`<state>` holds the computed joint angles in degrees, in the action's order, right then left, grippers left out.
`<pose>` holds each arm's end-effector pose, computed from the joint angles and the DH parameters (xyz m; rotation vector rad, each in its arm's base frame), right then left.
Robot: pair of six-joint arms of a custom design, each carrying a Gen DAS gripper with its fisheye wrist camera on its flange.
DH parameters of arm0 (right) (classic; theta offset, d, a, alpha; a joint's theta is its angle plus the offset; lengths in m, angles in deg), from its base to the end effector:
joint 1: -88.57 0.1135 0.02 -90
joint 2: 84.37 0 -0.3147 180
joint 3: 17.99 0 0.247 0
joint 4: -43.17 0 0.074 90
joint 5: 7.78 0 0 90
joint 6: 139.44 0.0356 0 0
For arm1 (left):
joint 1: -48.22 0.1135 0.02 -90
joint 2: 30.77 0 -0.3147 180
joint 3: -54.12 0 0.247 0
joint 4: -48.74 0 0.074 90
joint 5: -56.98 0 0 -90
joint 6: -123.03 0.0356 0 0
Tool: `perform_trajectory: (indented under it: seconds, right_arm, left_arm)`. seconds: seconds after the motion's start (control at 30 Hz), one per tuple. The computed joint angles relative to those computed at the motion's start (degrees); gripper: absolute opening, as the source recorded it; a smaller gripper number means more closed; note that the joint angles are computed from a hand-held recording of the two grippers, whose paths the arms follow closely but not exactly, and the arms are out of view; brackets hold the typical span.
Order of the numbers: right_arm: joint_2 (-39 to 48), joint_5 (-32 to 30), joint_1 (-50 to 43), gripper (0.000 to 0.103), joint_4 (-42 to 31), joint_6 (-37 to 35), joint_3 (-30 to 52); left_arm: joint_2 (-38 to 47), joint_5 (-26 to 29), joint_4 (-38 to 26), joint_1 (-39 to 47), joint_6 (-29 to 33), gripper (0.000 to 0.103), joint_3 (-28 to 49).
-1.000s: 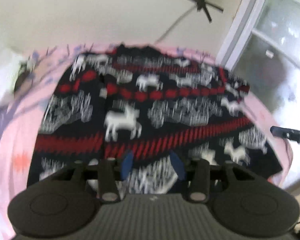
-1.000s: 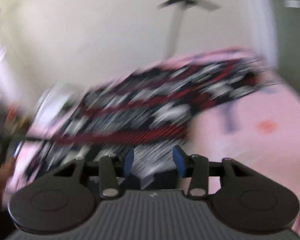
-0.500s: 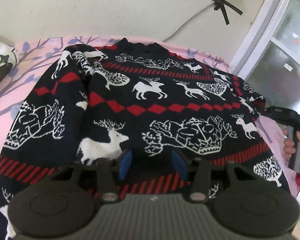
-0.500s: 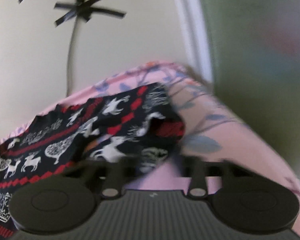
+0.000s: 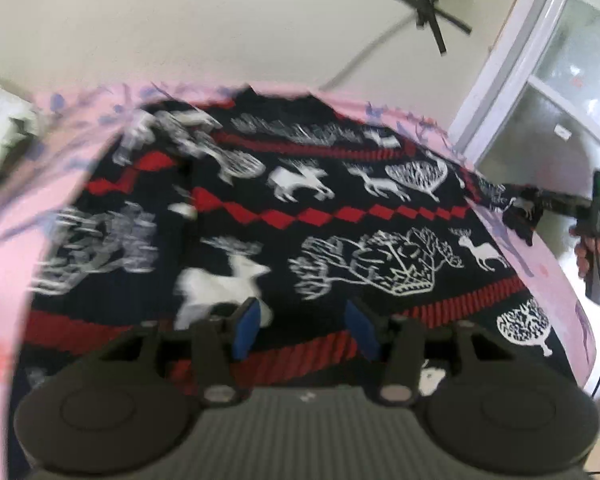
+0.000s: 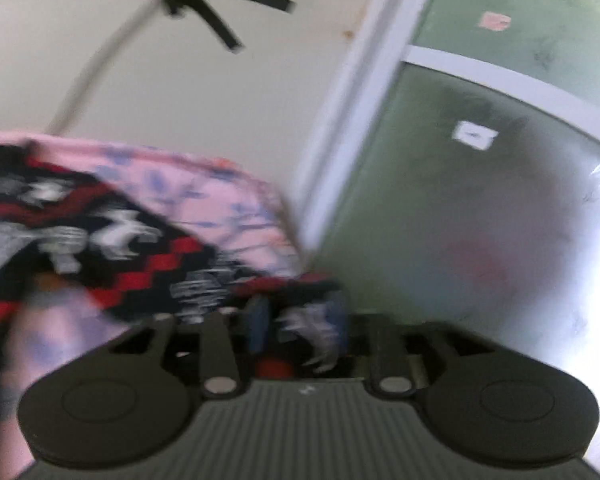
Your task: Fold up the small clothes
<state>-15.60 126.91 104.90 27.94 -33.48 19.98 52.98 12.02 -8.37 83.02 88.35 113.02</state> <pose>0.1866 0.0286 0.2089 0.3481 2.1404 -0.6045 0.1981 0.1070 0.2243 0.5018 2.3751 -0.5900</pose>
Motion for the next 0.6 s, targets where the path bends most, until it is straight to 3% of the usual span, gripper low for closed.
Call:
perform_trajectory:
  seconds: [0.1, 0.17, 0.23, 0.43, 0.53, 0.6]
  right_arm:
    - [-4.55, 2.32, 11.39, 0.033, -7.35, 7.34, 0.89]
    - [-4.90, 3.72, 19.39, 0.033, -10.52, 10.76, 2.97]
    - [-3.89, 1.40, 25.63, 0.033, -9.24, 10.41, 5.94]
    - [12.15, -18.97, 37.31, 0.032, 3.35, -2.82, 21.05]
    - [23.65, -28.40, 43.44, 0.029, 3.51, -10.61, 31.30]
    - [30.75, -30.26, 47.55, 0.029, 0.92, -17.60, 37.75]
  left_arm:
    - [1.60, 1.56, -3.88, 9.95, 5.30, 0.051, 4.47]
    - [3.96, 1.64, -5.06, 16.03, 5.54, 0.051, 8.22]
    - [6.64, 1.96, -5.41, 21.24, 4.35, 0.051, 12.03]
    - [13.45, 8.25, -11.52, 35.41, 3.30, 0.051, 25.18]
    - [14.76, 10.54, -13.63, 42.02, 5.77, 0.051, 29.23]
    - [15.98, 11.66, -14.88, 46.65, 7.47, 0.052, 32.36]
